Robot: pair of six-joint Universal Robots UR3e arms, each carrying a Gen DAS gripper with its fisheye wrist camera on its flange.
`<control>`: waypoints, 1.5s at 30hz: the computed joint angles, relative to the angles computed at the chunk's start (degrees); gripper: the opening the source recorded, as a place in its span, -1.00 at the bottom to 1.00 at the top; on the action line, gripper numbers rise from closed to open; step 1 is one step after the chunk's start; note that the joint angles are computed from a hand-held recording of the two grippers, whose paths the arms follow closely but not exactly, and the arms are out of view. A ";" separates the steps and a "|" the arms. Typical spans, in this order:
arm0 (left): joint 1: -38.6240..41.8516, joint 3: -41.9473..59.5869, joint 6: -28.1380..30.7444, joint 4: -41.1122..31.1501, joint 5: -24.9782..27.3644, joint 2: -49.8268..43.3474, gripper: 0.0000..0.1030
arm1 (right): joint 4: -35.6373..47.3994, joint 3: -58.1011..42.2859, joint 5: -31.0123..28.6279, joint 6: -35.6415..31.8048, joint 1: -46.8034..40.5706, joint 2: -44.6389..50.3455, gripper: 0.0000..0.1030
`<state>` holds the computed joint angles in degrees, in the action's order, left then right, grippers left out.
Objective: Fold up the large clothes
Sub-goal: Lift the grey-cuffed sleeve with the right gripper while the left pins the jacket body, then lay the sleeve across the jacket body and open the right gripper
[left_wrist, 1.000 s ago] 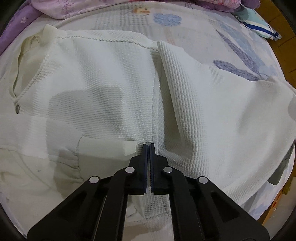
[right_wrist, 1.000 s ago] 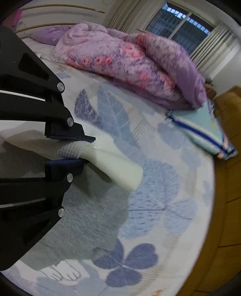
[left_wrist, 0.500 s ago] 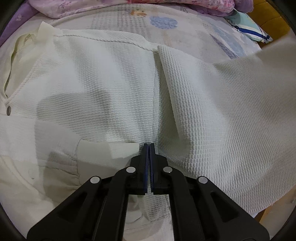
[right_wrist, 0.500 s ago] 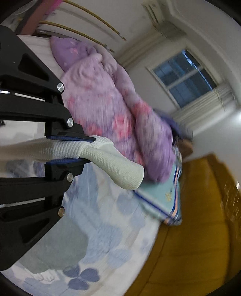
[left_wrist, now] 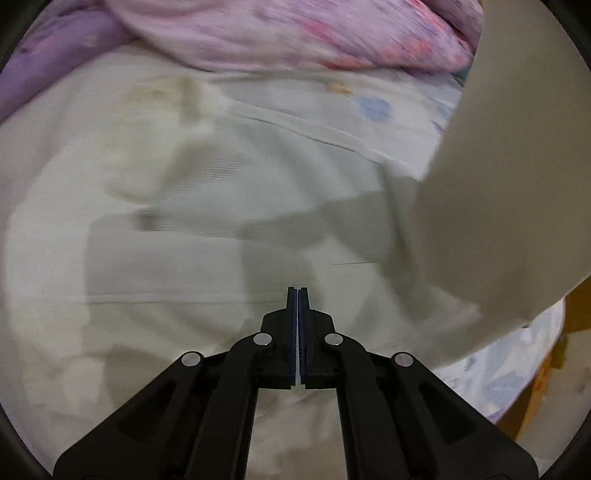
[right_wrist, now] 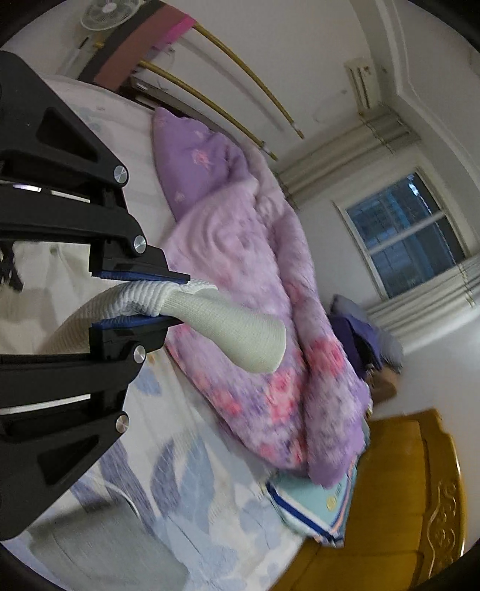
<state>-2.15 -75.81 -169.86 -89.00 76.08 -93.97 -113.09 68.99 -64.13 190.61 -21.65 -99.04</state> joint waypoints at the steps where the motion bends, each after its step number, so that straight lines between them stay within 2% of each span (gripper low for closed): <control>1: 2.53 -1.24 1.93 -0.59 0.63 2.64 -0.97 | -1.58 -0.11 -2.77 1.51 3.66 1.29 -0.72; 5: 13.61 -1.69 9.28 -4.70 1.97 8.23 -0.97 | -6.54 -0.58 -11.41 7.23 17.66 7.05 -0.72; 11: 30.40 -0.93 19.86 -7.41 2.08 11.78 -0.96 | -9.95 -4.45 -19.01 14.61 33.88 17.96 -0.72; 17: 40.59 -1.77 26.84 -7.01 3.49 11.06 -0.96 | -10.54 -10.92 -22.48 19.97 45.10 29.01 -0.72; 23: 44.97 -2.71 28.91 -4.46 5.03 8.34 -0.96 | -9.23 -15.38 -22.32 25.08 51.80 37.27 -0.72; 25: 46.29 -3.78 29.88 -3.66 5.07 8.68 -0.96 | -8.15 -16.01 -19.17 23.71 52.07 38.93 -0.65; 26: 47.16 -4.50 30.49 -3.24 4.49 8.96 -0.96 | -6.19 -17.11 -14.83 21.84 51.56 40.28 -0.63; 29: 48.46 -7.76 31.84 -0.70 4.96 9.88 -0.95 | -4.42 -16.37 -7.42 18.90 50.36 40.68 -0.49; 31: 49.48 -8.52 31.10 -0.91 4.98 9.75 -0.94 | -3.31 -13.82 -5.63 17.43 49.58 38.62 -0.46; 32: 50.18 -8.14 30.75 -2.09 4.57 9.50 -0.83 | -3.23 -11.96 -6.06 17.61 49.28 37.01 -0.36; 33: 50.82 -7.54 30.25 -3.40 4.19 9.02 -0.62 | -3.61 -9.93 -6.23 18.01 48.95 35.43 0.07; 35: 51.17 -7.12 29.54 -4.17 3.97 9.07 -0.39 | -4.88 -4.16 -8.22 19.43 47.82 30.55 0.60; 39: 50.59 -5.22 27.93 -6.97 3.28 9.73 -0.10 | -1.98 3.53 -11.00 17.14 44.01 21.83 0.60; 41: 49.61 -4.52 26.66 -7.92 2.63 9.96 -0.09 | -0.12 6.33 -12.52 15.09 41.50 18.49 0.60; 45: 46.20 -7.38 25.42 -5.42 3.01 10.30 -0.09 | 3.52 13.25 -19.53 7.54 35.29 11.17 0.56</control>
